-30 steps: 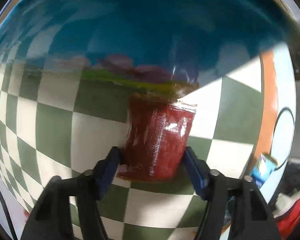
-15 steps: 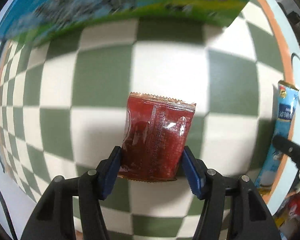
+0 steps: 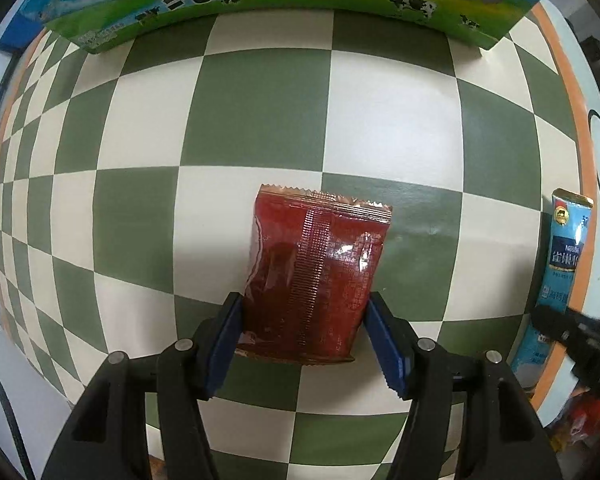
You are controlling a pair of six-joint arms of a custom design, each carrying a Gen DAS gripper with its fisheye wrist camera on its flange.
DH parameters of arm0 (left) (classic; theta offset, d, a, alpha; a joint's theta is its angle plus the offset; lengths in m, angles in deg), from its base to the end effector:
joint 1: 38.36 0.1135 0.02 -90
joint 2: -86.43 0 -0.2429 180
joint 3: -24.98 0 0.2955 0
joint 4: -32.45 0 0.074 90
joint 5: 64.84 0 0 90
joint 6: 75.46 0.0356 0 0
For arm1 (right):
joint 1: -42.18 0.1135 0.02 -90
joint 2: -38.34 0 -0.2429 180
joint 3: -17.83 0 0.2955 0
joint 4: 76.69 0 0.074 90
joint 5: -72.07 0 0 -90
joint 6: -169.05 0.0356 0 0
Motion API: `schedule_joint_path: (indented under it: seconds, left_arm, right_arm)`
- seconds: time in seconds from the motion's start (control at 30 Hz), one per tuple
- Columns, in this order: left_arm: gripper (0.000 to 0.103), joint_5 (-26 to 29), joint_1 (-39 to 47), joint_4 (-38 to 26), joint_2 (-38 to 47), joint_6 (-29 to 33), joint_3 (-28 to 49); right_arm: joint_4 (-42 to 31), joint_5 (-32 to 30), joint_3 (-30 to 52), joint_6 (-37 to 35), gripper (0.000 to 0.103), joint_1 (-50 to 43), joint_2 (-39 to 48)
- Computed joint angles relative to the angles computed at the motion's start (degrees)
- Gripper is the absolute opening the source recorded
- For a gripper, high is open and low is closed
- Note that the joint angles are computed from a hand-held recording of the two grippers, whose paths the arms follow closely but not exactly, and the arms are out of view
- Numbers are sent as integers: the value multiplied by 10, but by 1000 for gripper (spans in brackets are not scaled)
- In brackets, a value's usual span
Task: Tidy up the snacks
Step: 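Grasp the red packet with left tool while right tool grasps blue Nestlé stick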
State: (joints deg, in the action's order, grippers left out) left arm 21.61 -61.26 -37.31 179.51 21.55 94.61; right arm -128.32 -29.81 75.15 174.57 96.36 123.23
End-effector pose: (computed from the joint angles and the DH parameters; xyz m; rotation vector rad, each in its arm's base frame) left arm 0.2754 -0.1139 0.1291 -0.8007 -2.9874 -0.1069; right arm 0.1583 0.2319 0.1118 -1.0212 -2.7897 -0.3518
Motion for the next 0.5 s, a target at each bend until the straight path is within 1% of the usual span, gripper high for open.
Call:
schedule_joint_path:
  seconds: [0.03, 0.07, 0.13, 0.23, 0.3, 0.33, 0.37, 0.4, 0.5]
  left_arm:
    - [61, 1, 13, 1, 20, 12, 18]
    - [61, 1, 42, -8, 22, 41, 31]
    - [61, 1, 45, -8, 23, 45, 32]
    - [61, 0, 47, -4, 24, 50, 29]
    - [59, 3, 49, -7, 21, 53, 29]
    - [59, 0, 47, -10, 19, 53, 31]
    - [58, -3, 43, -10, 16, 51, 28]
    - [58, -6, 38, -12, 14, 49, 28]
    - [57, -12, 23, -26, 15, 42, 41]
  right_arm:
    - [-3, -1, 7, 6, 40, 7, 2]
    - [2, -5, 8, 12, 41, 12, 7]
    - [4, 7, 35, 45, 43, 47, 35]
    - [-4, 13, 51, 56, 43, 56, 48]
    - [-9, 20, 54, 65, 42, 61, 48]
    - [-16, 29, 61, 68, 41, 65, 53]
    - [-24, 35, 71, 72, 34, 71, 62]
    - [-39, 37, 77, 67, 24, 70, 63]
    - [-46, 41, 77, 69, 23, 73, 54]
